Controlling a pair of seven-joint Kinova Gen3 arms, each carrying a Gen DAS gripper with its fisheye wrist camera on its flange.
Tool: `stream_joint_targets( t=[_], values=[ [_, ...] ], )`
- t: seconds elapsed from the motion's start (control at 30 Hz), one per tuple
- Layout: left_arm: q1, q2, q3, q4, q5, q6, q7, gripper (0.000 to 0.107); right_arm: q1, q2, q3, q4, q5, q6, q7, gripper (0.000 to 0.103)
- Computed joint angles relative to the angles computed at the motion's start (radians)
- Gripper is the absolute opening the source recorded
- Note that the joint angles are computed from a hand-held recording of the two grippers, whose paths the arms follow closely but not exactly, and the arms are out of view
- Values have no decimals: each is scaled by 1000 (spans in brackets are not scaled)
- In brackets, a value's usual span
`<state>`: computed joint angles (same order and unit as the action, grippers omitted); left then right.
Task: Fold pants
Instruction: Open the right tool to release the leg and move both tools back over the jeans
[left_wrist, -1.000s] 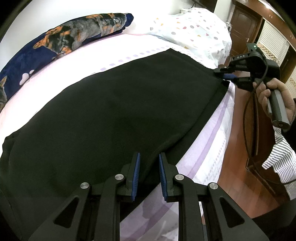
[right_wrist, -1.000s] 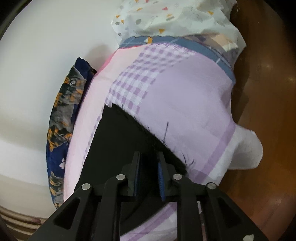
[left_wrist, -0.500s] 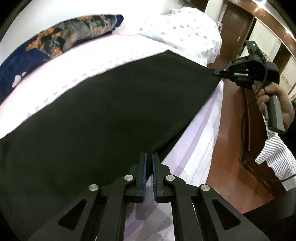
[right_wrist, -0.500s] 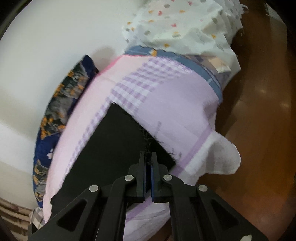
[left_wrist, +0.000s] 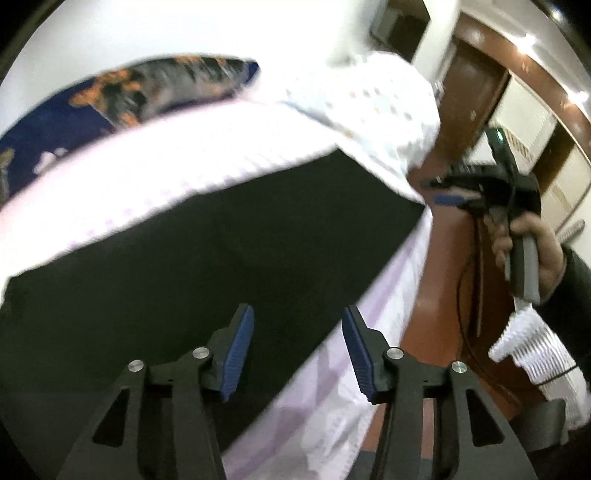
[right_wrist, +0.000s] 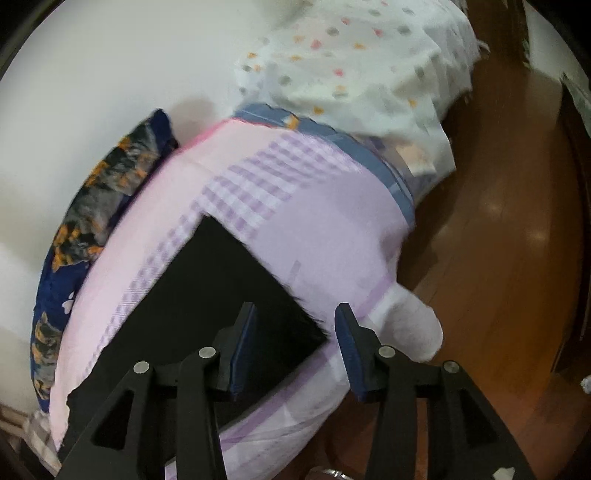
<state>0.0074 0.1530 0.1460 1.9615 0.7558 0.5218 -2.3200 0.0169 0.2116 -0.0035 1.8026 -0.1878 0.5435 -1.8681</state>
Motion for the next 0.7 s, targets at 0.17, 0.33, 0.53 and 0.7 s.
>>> stream_joint_targets(
  t=[0.17, 0.33, 0.53, 0.7],
  values=[
    [90, -49, -200, 14, -77, -56, 145, 53, 3, 9, -107, -71, -59, 23, 152, 42],
    [201, -76, -431, 74, -245, -150, 348, 53, -67, 119, -186, -220, -169, 114, 349, 42],
    [358, -92, -709, 143, -475, -212, 592, 53, -214, 313, -254, -484, -209, 291, 485, 42],
    [499, -71, -895, 179, -664, -260, 795, 53, -352, 468, -270, -715, -206, 437, 528, 42]
  ],
)
